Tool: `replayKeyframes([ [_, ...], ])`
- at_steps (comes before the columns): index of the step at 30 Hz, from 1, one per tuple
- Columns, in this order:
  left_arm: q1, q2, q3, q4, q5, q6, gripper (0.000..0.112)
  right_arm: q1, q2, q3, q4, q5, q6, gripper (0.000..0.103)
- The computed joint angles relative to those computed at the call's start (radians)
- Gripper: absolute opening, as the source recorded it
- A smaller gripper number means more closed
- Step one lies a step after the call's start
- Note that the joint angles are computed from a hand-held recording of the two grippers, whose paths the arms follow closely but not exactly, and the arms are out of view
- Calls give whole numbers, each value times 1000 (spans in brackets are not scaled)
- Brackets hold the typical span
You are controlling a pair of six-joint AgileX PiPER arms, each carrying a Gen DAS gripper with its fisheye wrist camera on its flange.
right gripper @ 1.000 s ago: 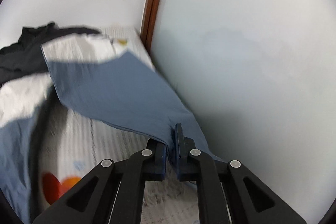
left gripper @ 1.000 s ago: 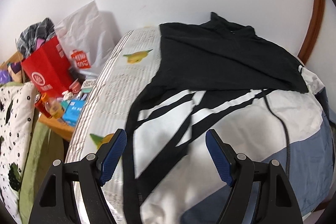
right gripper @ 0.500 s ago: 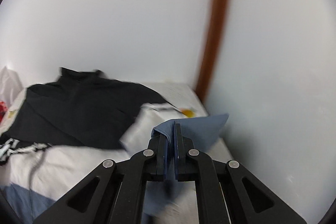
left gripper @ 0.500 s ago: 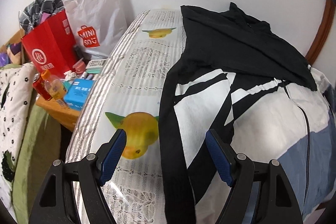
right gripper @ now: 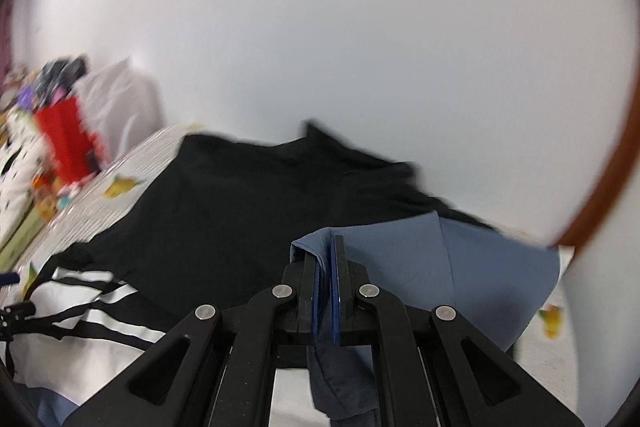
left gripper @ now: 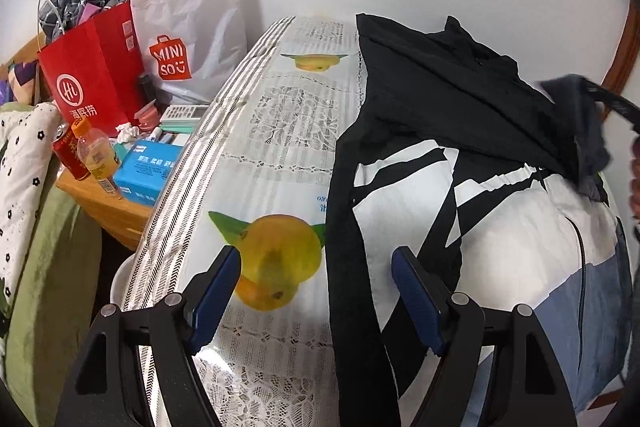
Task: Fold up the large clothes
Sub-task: 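Grasp the blue-grey sleeve cuff with the right gripper, then lay the blue-grey sleeve across the jacket body and open the right gripper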
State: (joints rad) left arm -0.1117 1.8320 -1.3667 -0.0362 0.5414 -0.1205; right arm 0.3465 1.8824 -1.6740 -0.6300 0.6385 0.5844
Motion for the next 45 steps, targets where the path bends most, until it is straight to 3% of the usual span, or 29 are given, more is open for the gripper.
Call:
replayKeyframes([
  [4, 5, -4, 5, -9, -1, 13, 76, 26, 159, -142, 84, 20, -104, 4],
  [7, 2, -4, -4, 3, 20, 3, 76, 39, 235, -211, 99, 54, -132, 12],
  [9, -5, -9, -5, 21, 23, -6, 76, 38, 246, -214, 87, 58, -118, 27],
  [11, -10, -13, -7, 32, 26, -15, 76, 37, 239, -196, 53, 69, -70, 63],
  [14, -20, -20, -15, 27, 33, -17, 76, 26, 176, -94, 1, 40, 6, 79],
  [18, -59, -33, -32, 75, 41, -61, 76, -2, 60, 82, 87, -23, -12, 81],
  [25, -164, -25, -128, 181, 83, -158, 76, -35, -233, 447, -9, -124, 195, 81],
  [29, -228, 2, -220, 199, 125, -173, 76, -133, -400, 601, 65, -172, 203, 81],
  [31, -270, 29, -282, 225, 152, -192, 76, -201, -468, 644, 164, -163, 121, 81],
  [33, -311, 70, -368, 225, 195, -184, 76, -274, -519, 663, 277, -134, 1, 81],
  [37, -377, 150, -522, 230, 273, -179, 76, -353, -607, 709, 252, -68, -50, 81],
  [42, -454, 300, -793, 256, 409, -176, 76, -440, -713, 780, 218, -57, -107, 80],
  [45, -481, 419, -1006, 253, 511, -149, 76, -517, -740, 799, 276, -79, -186, 80],
])
